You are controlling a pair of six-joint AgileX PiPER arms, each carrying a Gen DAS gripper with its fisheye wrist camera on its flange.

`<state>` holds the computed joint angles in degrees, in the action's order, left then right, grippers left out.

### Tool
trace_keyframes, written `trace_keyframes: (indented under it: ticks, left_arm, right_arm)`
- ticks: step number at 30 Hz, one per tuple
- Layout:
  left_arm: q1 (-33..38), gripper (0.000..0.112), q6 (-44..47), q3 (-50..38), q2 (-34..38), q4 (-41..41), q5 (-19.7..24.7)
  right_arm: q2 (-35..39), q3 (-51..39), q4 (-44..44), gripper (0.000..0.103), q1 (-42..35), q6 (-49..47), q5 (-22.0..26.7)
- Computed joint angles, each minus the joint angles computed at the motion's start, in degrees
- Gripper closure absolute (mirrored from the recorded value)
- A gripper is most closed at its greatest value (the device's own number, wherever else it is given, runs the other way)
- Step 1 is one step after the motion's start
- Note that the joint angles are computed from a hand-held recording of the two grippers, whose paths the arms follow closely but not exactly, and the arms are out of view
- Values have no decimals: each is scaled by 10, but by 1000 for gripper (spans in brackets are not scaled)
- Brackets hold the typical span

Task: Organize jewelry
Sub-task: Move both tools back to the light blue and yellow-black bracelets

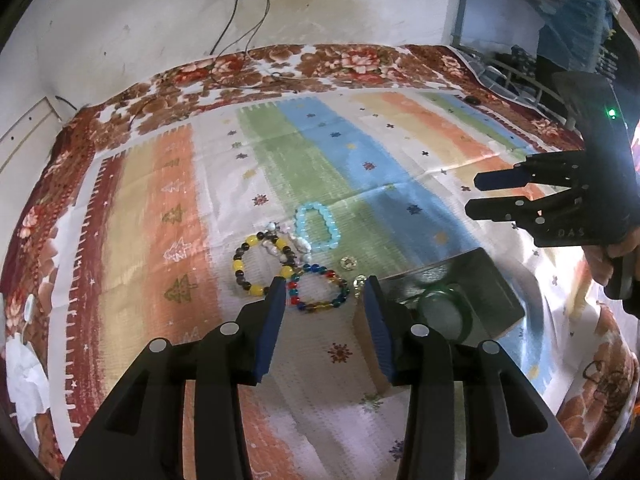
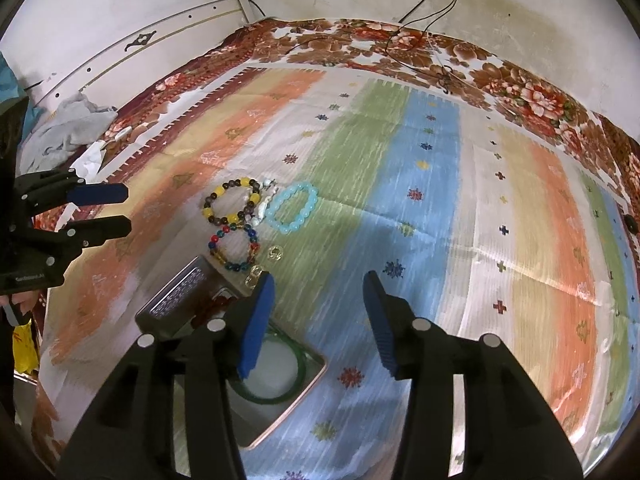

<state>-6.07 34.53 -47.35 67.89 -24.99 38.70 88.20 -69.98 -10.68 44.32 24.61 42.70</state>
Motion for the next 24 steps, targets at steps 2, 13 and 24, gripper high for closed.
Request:
trace_keyframes:
  ticks: [2, 13, 24]
  left_arm:
    - [10, 55, 7, 3, 6, -8, -11]
    - [61, 37, 77, -1, 69, -76, -35]
    - [90, 30, 132, -27, 135, -116, -51]
  right_arm:
    - [8, -6, 7, 54, -7, -11, -6]
    - [62, -51, 34, 36, -36, -69, -24]
    - [134, -126, 56, 28, -60, -127, -7]
